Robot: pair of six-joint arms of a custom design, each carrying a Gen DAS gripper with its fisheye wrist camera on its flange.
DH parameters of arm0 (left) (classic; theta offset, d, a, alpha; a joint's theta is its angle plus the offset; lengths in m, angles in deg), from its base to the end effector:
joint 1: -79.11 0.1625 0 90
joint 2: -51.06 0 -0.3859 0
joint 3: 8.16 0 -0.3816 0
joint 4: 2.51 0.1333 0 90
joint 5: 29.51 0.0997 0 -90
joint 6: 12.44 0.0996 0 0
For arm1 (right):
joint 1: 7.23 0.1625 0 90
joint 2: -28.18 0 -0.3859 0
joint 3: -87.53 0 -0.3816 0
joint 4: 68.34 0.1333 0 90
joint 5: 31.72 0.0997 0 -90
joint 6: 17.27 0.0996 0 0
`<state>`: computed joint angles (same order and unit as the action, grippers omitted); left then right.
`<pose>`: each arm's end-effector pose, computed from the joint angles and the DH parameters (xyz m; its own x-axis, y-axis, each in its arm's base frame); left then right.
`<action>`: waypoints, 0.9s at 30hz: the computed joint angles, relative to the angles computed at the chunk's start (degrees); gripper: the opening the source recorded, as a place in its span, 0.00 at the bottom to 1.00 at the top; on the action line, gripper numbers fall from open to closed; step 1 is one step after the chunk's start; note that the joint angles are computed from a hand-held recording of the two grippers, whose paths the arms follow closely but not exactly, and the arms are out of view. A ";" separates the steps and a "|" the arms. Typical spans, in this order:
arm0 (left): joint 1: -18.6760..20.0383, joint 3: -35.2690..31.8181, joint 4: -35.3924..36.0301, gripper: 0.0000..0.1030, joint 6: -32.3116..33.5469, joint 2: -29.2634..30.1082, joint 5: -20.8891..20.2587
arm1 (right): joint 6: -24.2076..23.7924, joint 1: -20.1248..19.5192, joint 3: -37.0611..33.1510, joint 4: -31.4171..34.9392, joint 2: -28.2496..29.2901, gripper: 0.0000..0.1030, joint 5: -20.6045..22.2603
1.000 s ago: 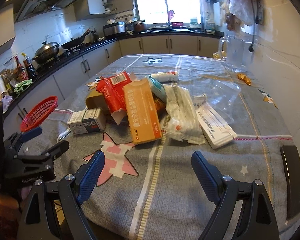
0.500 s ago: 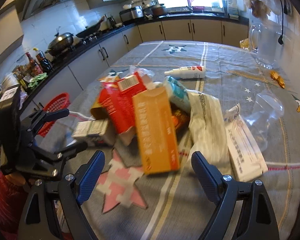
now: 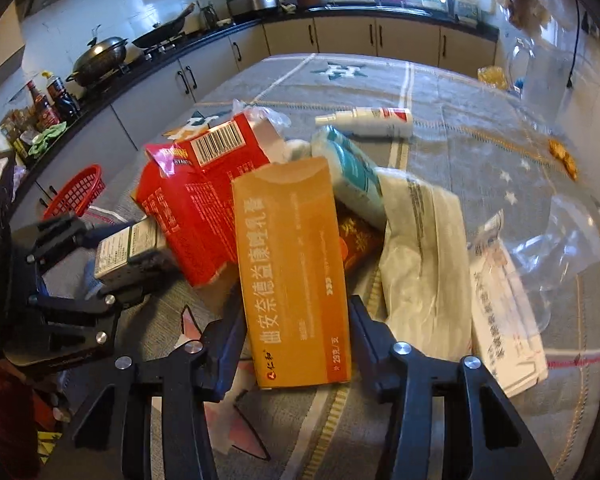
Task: Collect trash
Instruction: 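Carry both boxes to the red wastebasket and open both tools to drop them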
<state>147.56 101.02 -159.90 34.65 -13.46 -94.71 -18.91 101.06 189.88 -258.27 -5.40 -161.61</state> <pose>-0.0444 -0.5892 0.1978 -0.3673 0.7527 -0.5464 0.8927 0.4503 0.0203 0.2494 -0.5332 0.0064 -0.8246 0.0510 0.5634 -0.2923 0.8143 -0.5015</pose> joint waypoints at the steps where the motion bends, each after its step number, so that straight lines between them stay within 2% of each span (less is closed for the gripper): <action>1: -0.02 0.74 -0.96 0.48 -0.55 -0.23 -0.01 | 0.09 0.00 0.45 -0.68 -0.05 0.52 -0.01; 2: -0.05 1.15 -1.24 0.44 -1.52 -0.45 0.04 | 0.37 0.12 0.94 -1.18 -0.22 0.52 -0.06; 3: -0.04 1.36 -0.86 0.33 -3.01 -0.74 -0.14 | 0.61 0.18 1.70 -2.19 -0.47 0.52 0.28; 7: 0.24 3.29 -0.89 0.33 -8.10 -2.78 -1.97 | 1.57 0.80 4.07 -5.55 -1.22 0.52 1.24; 16: -0.31 7.63 -4.08 0.33 -12.32 -7.72 -3.68 | 1.66 3.39 7.10 -11.62 -3.00 0.52 2.30; 21: -0.18 7.65 -4.88 0.33 -13.72 -10.86 -4.68 | 0.75 5.14 5.52 -9.75 -2.96 0.52 4.52; 27: 1.01 5.60 -7.39 0.33 -16.10 -12.85 -2.22 | -0.54 6.78 -0.11 -4.34 -0.44 0.52 7.92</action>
